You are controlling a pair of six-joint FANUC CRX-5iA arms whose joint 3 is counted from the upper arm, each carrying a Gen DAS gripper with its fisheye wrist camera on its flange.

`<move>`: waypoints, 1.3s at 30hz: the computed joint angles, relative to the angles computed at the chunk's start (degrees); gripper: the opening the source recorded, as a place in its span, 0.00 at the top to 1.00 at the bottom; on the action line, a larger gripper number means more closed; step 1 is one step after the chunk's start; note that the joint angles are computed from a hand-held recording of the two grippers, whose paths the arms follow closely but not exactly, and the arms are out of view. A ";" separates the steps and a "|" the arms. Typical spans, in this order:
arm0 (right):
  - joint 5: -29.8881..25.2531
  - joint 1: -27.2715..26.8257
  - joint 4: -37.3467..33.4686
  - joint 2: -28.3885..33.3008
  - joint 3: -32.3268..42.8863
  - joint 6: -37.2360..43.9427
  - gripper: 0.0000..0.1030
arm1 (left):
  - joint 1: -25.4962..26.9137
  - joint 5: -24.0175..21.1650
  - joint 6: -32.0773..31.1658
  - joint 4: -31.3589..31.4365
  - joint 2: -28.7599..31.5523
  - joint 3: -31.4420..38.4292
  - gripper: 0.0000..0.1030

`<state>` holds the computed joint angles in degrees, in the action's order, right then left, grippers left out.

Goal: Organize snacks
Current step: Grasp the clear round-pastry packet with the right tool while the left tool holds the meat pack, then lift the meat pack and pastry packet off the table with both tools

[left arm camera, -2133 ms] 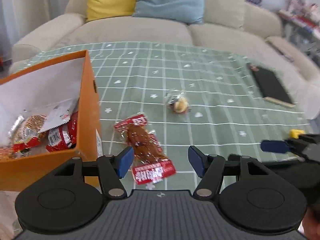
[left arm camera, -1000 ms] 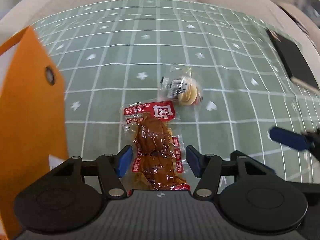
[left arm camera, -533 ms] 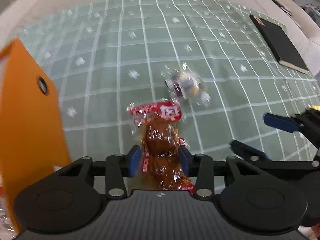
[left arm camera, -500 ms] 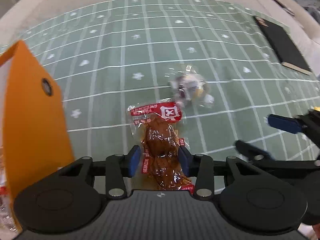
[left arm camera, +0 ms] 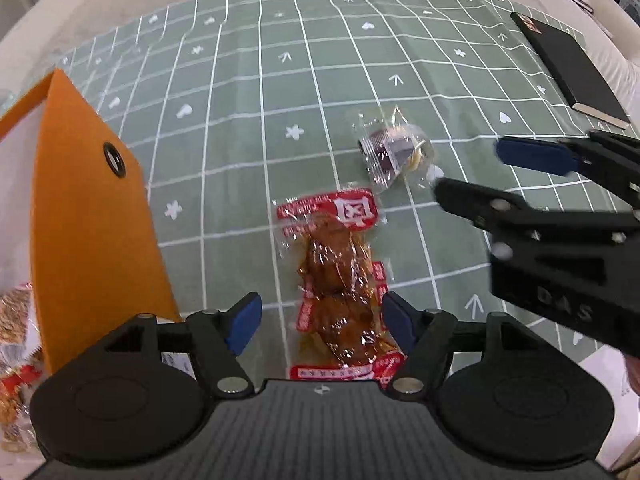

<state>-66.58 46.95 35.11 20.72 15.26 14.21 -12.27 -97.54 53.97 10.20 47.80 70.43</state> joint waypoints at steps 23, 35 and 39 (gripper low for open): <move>8.04 -3.95 -2.58 4.00 2.02 5.67 0.53 | -0.12 -0.51 3.92 -0.18 -0.45 -1.67 0.18; -0.75 -2.66 -5.85 4.98 6.67 3.56 0.64 | 0.20 10.80 1.85 1.90 -8.34 -17.19 0.28; -4.52 -1.84 -6.58 4.67 7.37 2.23 0.64 | 0.49 13.46 1.99 2.92 -10.09 -20.07 0.46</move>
<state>-71.11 45.11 28.53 25.39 22.63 16.44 -11.78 -84.08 55.96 13.12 37.71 50.36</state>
